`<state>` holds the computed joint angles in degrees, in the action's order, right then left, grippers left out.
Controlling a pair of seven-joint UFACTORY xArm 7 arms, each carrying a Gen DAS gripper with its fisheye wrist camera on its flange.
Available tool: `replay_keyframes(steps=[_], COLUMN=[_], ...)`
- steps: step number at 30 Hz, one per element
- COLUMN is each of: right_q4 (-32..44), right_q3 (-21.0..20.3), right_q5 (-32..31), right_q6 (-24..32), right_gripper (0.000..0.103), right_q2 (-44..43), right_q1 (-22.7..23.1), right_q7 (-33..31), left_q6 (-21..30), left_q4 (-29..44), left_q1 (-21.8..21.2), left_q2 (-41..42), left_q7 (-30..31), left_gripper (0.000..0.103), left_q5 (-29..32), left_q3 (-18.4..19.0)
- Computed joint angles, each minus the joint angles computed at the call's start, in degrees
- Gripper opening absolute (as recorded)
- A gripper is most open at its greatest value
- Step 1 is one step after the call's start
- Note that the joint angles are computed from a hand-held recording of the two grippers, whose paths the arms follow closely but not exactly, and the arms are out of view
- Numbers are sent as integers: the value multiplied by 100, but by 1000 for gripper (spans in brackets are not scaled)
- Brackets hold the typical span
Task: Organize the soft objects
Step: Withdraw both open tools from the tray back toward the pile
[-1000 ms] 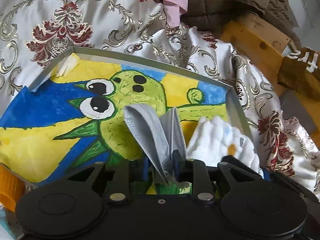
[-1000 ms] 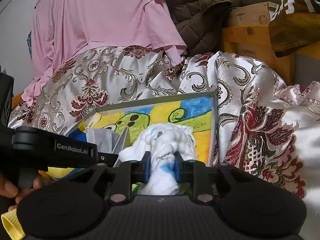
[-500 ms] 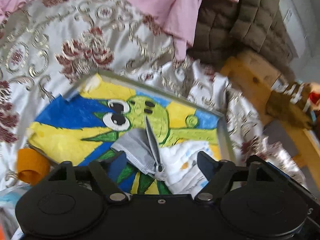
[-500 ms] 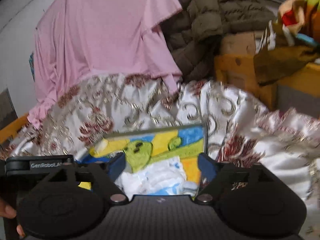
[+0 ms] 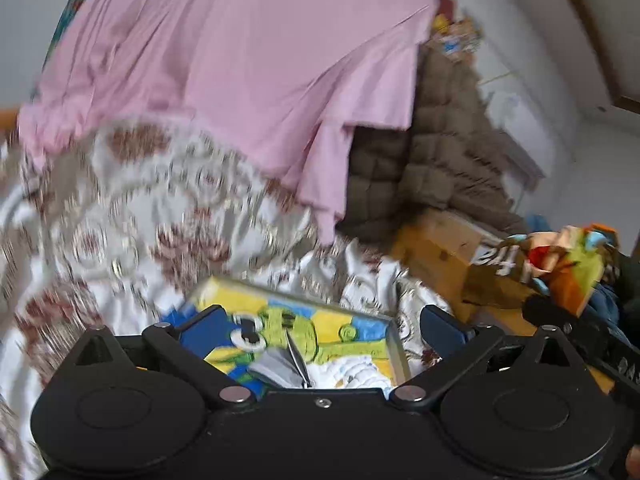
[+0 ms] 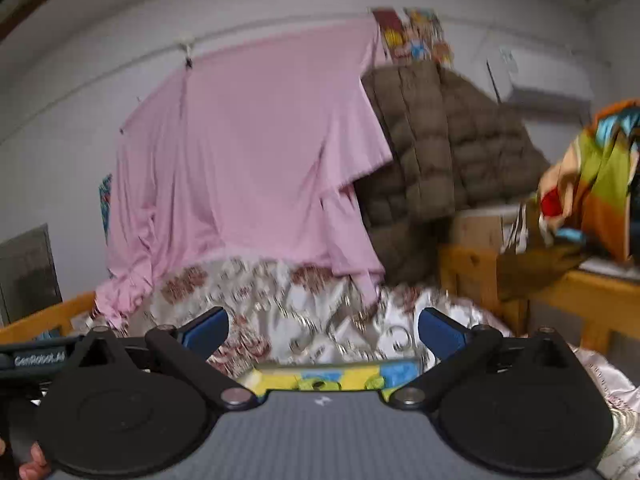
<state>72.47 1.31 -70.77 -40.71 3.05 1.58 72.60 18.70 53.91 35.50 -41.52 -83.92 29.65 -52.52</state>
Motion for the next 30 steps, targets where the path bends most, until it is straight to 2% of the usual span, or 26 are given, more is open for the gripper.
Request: replay_keyframes(steps=[6, 9, 15, 21, 27, 30], right_q4=[-1388, -2209, -3341, -4079, -4631, -4790], right_q3=[71, 139, 251, 251, 29, -317], right_q5=[725, 1365, 1687, 2088, 2426, 2378], right_q6=[327, 536, 1024, 1274, 1460, 1678], right_gripper=[103, 103, 103, 103, 103, 103], right_q2=[-1244, -1909, -2937, -3568, -4026, -4162], right_q1=[214, 362, 610, 918, 1245, 1612], right_q7=[-1235, -1968, -2542, -2916, -3236, -3345], left_q6=[494, 940, 1947, 2621, 3262, 3490], left_q4=[-427, -651, -1113, -1498, -1531, -1587], left_q1=[-614, -965, -1832, -2676, -3154, -3466], left_q2=[-1168, -1647, -2281, -2527, -2569, -2529], left_q7=[117, 104, 228, 310, 217, 161], left_gripper=[102, 102, 102, 102, 102, 102], left_q5=[-39, -265, -596, -762, -868, -976], left_q3=[229, 289, 380, 386, 324, 313])
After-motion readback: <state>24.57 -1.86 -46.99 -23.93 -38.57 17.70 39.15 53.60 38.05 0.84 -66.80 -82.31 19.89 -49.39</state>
